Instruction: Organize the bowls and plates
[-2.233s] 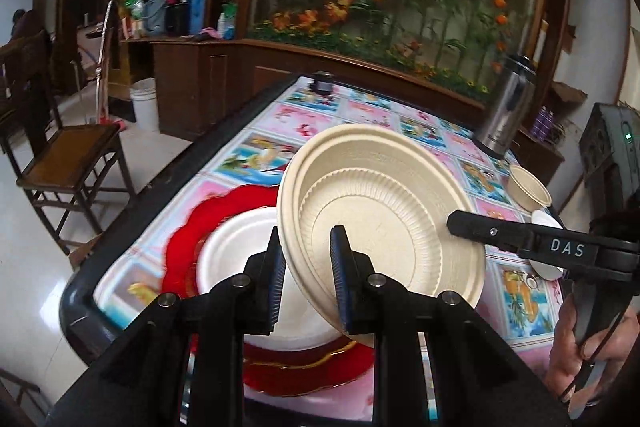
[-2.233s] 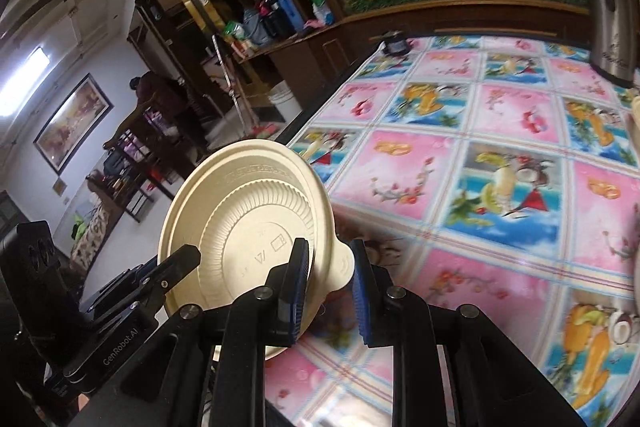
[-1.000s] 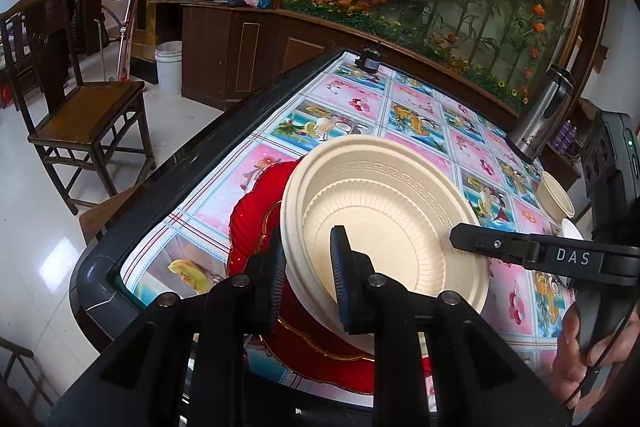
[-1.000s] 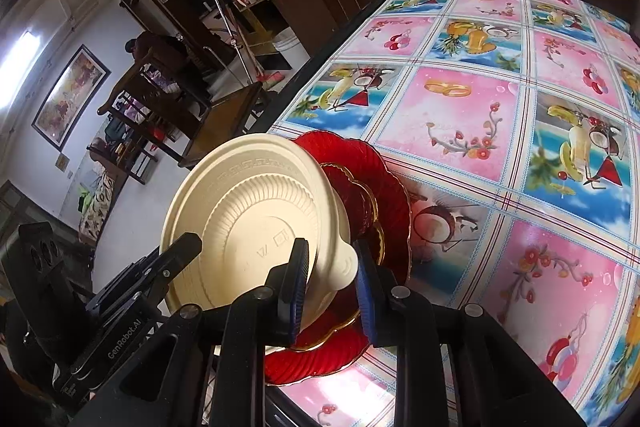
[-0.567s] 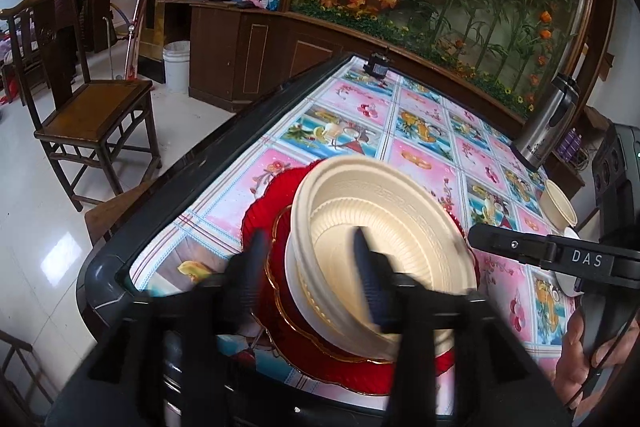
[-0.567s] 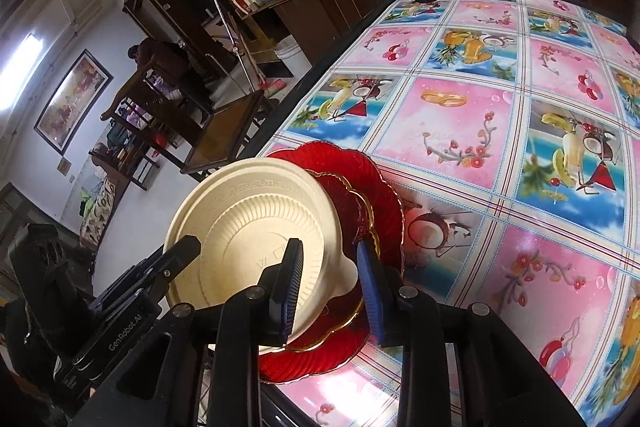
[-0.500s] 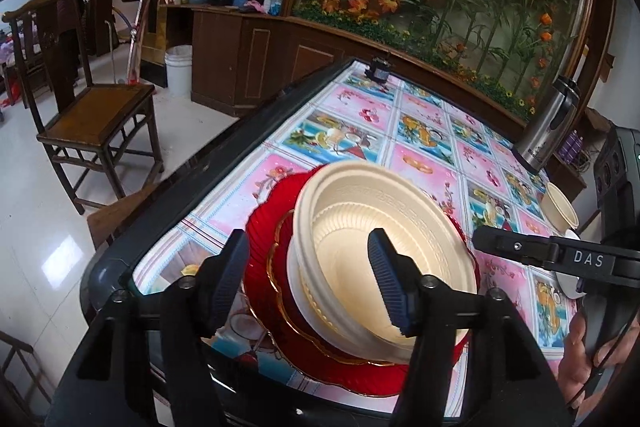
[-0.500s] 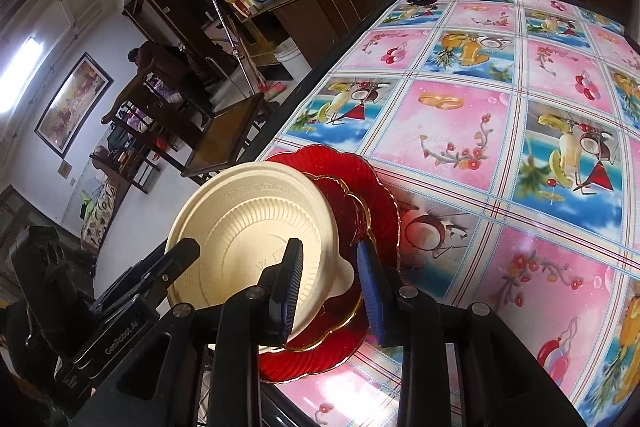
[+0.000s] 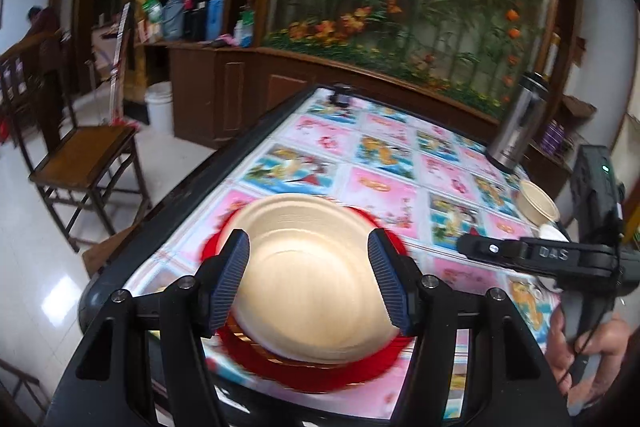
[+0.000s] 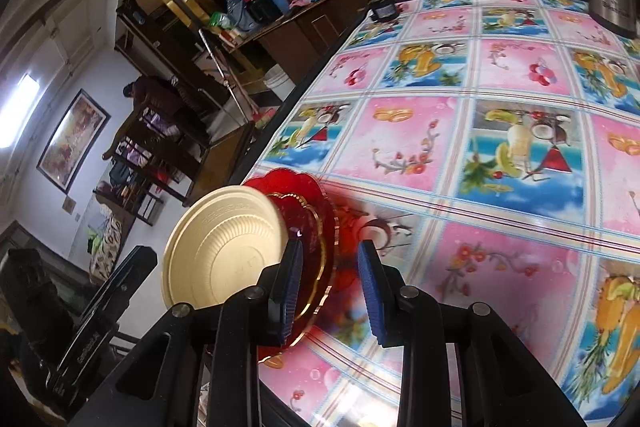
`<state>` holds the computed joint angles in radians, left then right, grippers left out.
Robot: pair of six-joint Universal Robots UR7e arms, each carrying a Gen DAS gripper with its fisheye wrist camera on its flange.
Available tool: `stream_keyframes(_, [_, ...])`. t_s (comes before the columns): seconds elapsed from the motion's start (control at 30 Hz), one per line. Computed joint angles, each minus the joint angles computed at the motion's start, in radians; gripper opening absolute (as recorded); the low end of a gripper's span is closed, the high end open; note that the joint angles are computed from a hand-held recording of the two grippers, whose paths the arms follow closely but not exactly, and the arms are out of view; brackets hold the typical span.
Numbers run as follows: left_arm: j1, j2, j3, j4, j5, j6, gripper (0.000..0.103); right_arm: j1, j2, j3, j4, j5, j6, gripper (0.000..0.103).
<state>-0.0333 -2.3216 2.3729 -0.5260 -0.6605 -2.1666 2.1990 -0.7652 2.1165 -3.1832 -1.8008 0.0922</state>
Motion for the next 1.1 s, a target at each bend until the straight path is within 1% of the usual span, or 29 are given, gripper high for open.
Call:
stream_keyframes(0.1, [0.04,0.043,0.02,-0.145,0.045,0.122,0.061,-0.023,-0.035,0.033,-0.031,-0.005,-0.005,0.031])
stream_keyframes(0.2, [0.094,0.092,0.051,-0.344,0.08,0.29,0.061,-0.054,-0.082,0.077,-0.074,-0.006,-0.008,0.031])
stream_keyframes(0.33, [0.157,0.163,0.101,-0.633,0.099,0.519,0.061,-0.106,-0.164,0.145,-0.137,-0.016,-0.009,0.031])
stream_keyframes(0.4, [0.186,0.206,0.126,-0.79,0.094,0.634,0.061,-0.132,-0.208,0.174,-0.167,-0.031,-0.011,0.031])
stream_keyframes(0.53, [0.242,0.311,0.169,-1.112,0.052,0.865,0.061,-0.198,-0.309,0.242,-0.243,-0.063,-0.014,0.033])
stream_keyframes(0.6, [0.258,0.359,0.183,-1.226,0.026,0.939,0.061,-0.227,-0.352,0.268,-0.281,-0.082,-0.015,0.035])
stream_keyframes(0.63, [0.261,0.376,0.186,-1.257,0.018,0.96,0.061,-0.239,-0.374,0.28,-0.305,-0.104,-0.02,0.038])
stream_keyframes(0.7, [0.268,0.415,0.192,-1.317,-0.001,1.001,0.061,-0.258,-0.405,0.298,-0.368,-0.174,-0.034,0.041])
stream_keyframes(0.77, [0.27,0.434,0.197,-1.352,-0.018,1.02,0.061,-0.268,-0.419,0.308,-0.443,-0.269,-0.043,0.044])
stream_keyframes(0.83, [0.276,0.445,0.196,-1.369,-0.025,1.029,0.061,-0.282,-0.417,0.305,-0.492,-0.384,-0.041,0.045])
stream_keyframes(0.87, [0.279,0.451,0.196,-1.376,-0.025,1.032,0.061,-0.296,-0.42,0.306,-0.496,-0.404,-0.035,0.046])
stream_keyframes(0.93, [0.28,0.451,0.195,-1.375,-0.028,1.03,0.061,-0.337,-0.432,0.298,-0.44,-0.412,-0.015,0.046])
stream_keyframes(1.03, [0.291,0.45,0.196,-1.385,-0.031,1.039,0.061,-0.397,-0.439,0.304,-0.394,-0.364,0.031,0.046])
stream_keyframes(1.1, [0.298,0.446,0.196,-1.383,-0.031,1.04,0.061,-0.417,-0.428,0.301,-0.378,-0.323,0.021,0.046])
